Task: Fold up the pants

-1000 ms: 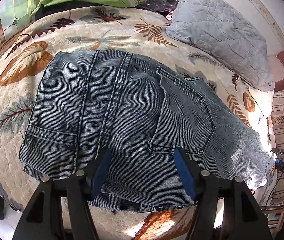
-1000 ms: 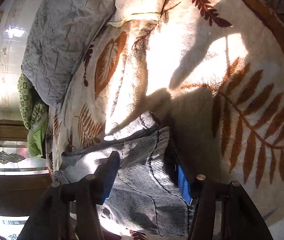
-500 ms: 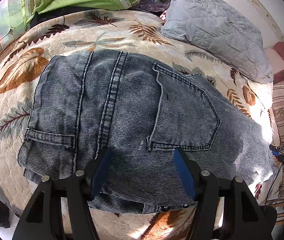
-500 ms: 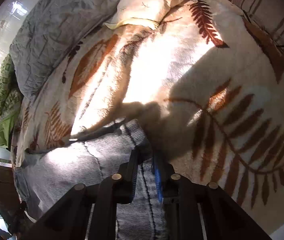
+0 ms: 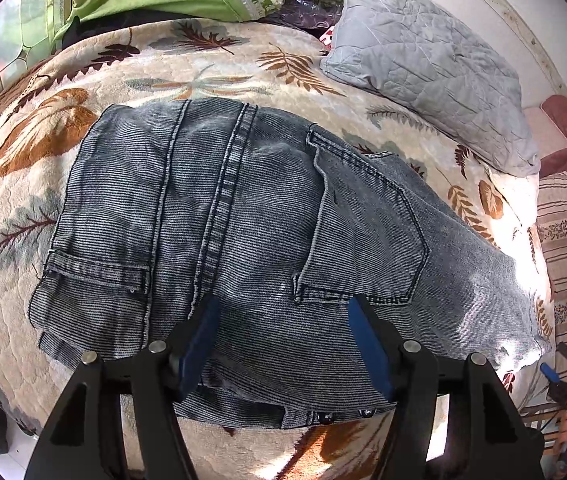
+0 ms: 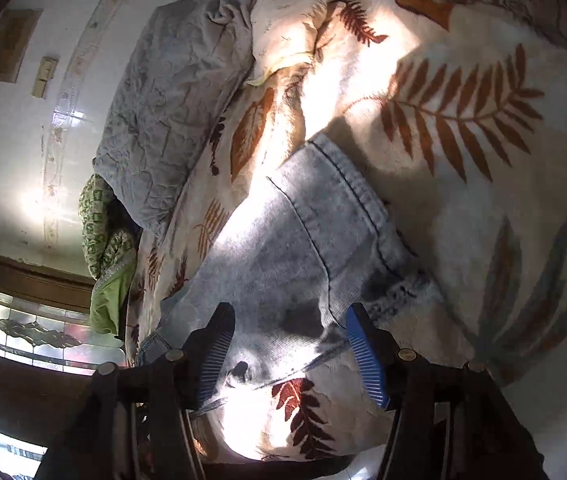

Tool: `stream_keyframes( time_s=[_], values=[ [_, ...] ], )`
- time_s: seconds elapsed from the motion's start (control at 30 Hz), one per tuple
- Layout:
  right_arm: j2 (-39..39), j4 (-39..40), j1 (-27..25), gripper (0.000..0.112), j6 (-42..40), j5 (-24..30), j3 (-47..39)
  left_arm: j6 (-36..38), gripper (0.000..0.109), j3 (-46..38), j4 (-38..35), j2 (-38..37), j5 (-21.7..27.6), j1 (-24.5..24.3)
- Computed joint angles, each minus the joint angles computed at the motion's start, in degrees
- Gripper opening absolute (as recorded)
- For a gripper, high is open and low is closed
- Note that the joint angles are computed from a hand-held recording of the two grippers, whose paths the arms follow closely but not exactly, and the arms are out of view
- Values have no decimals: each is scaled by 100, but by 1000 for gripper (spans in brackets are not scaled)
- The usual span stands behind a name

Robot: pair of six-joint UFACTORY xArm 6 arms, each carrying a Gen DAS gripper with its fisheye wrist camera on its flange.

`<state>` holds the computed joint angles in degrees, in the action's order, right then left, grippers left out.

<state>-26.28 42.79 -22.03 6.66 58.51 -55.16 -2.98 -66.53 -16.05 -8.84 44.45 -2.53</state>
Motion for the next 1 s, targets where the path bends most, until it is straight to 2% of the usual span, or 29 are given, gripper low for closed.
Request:
stream_keyframes(
  time_s=[0.07,0.1,0.2,0.37,0.4,0.43,0.53,0.67,0.73,0.77,0.8,0.87,0.9,0.93,1.0],
  values=[
    [-85,-201,-34,62,396,-80,351,40,72,49,37,-26,-73,-36],
    [-114,-52,-91,62,502,-254,528,52,72,70,38,-33,-110,-45],
    [-27,624,-179,62,304,-627,713,174,72,137,-97,-71,-196,-23],
    [177,780,-48,61,328,-1074,659,264,72,247,-264,-127,-337,-6],
    [224,574,-2,48,433,-1107,599,257,72,256,-219,-132,-351,-18],
    [297,129,54,28,568,-1085,471,233,73,251,-160,-129,-350,-31],
    [232,-650,148,23,680,-1111,305,163,73,225,-28,-114,-334,-63],
    [-91,-2696,736,22,1220,-1376,124,54,73,202,108,-96,-316,-84],
    [137,-3187,860,25,1339,-996,-20,-70,73,150,285,-68,-266,-121],
    [313,-3081,792,29,1247,-769,-28,-137,73,98,370,-55,-191,-136],
    [317,-2735,660,31,1161,-782,65,-195,73,48,421,-65,-92,-140],
    [166,-2638,554,50,1274,-836,67,-230,73,-30,324,-124,14,-114],
    [89,-2950,549,72,1478,-812,26,-260,73,-31,278,-181,-65,-105],
    [-36,-3293,569,72,1715,-882,47,-303,73,-18,285,-243,-226,-110],
    [-238,-3427,522,72,1796,-947,62,-487,74,-21,568,-299,-559,-146]
  ],
)
